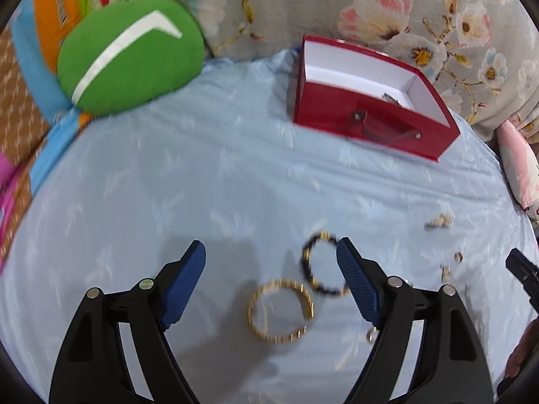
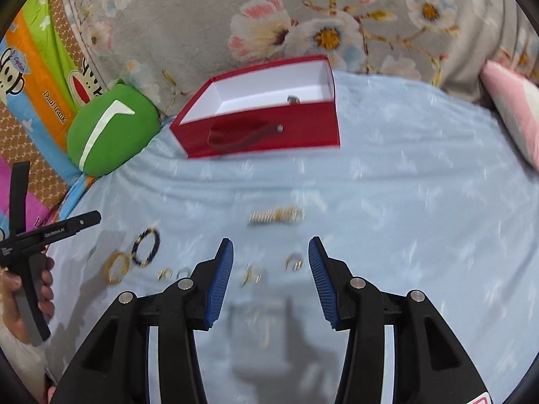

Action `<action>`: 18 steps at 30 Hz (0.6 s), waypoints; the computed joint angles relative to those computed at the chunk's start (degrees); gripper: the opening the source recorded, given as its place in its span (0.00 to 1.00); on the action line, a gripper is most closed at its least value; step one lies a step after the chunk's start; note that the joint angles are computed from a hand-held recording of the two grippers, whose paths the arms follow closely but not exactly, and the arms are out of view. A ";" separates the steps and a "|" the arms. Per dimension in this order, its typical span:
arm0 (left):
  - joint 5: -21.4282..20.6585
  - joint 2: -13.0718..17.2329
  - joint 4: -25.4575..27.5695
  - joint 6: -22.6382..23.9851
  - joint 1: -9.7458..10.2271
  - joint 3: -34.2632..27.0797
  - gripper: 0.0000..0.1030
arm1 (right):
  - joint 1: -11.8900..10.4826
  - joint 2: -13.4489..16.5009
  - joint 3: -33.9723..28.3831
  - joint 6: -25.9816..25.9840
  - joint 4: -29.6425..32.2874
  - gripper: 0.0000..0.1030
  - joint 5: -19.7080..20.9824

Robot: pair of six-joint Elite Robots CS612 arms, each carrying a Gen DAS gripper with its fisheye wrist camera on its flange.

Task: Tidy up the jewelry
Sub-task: 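Move both tools back to the jewelry, left tool toward the gold bangle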

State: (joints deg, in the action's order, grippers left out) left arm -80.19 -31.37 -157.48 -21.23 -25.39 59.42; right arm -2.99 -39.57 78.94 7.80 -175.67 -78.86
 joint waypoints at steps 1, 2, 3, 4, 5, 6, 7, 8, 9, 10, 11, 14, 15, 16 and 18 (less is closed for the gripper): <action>0.89 -0.42 -0.45 -0.31 -0.22 1.39 0.75 | 0.23 -0.24 0.86 -0.04 -0.20 0.45 -0.63; 2.13 -0.75 -0.73 -0.56 -0.53 2.56 0.75 | 0.49 -0.41 1.54 -0.25 -0.11 0.45 -1.03; 3.16 -1.12 -1.07 -0.88 -0.76 3.85 0.75 | 0.72 -0.55 2.15 -0.38 0.03 0.45 -1.14; 3.54 -1.32 -1.46 -1.08 -0.92 4.75 0.75 | 0.86 -0.66 2.69 -0.34 0.03 0.45 -0.93; 3.54 -1.43 -1.60 -1.22 -1.03 5.39 0.75 | 1.02 -0.73 3.15 -0.36 0.15 0.45 -0.61; 3.33 -1.49 -1.60 -1.33 -1.05 5.83 0.75 | 1.17 -0.79 3.52 -0.35 0.24 0.45 -0.50; 2.95 -1.50 -1.37 -1.66 -1.08 6.08 0.75 | 1.29 -0.84 3.85 -0.31 0.31 0.45 -0.25; 2.00 -1.46 -1.40 -2.15 -1.02 6.36 0.75 | 1.37 -0.87 4.10 -0.19 0.35 0.45 0.01; 1.41 -1.34 -1.34 -2.59 -1.00 6.35 0.75 | 1.42 -0.88 4.28 0.00 0.44 0.45 0.36; 1.09 -1.22 -1.34 -3.07 -0.98 6.37 0.75 | 1.41 -0.88 4.35 0.06 0.61 0.45 0.76; 0.96 -1.04 -1.44 -3.32 -1.02 6.23 0.76 | 1.47 -0.89 4.47 0.10 0.60 0.45 0.84; 0.57 -0.50 -1.42 -3.61 -1.10 5.74 0.78 | 1.67 -1.00 4.72 0.18 0.27 0.45 0.46; 0.62 -0.25 -1.27 -3.73 -1.15 5.38 0.78 | 1.71 -1.01 4.69 0.27 0.24 0.45 0.28; 0.69 -0.01 -1.14 -3.67 -1.19 5.00 0.79 | 1.70 -1.01 4.69 0.33 0.21 0.45 0.28; 0.88 0.55 -0.37 -3.66 -1.25 4.01 0.79 | 1.72 -1.01 4.68 0.53 0.23 0.45 0.23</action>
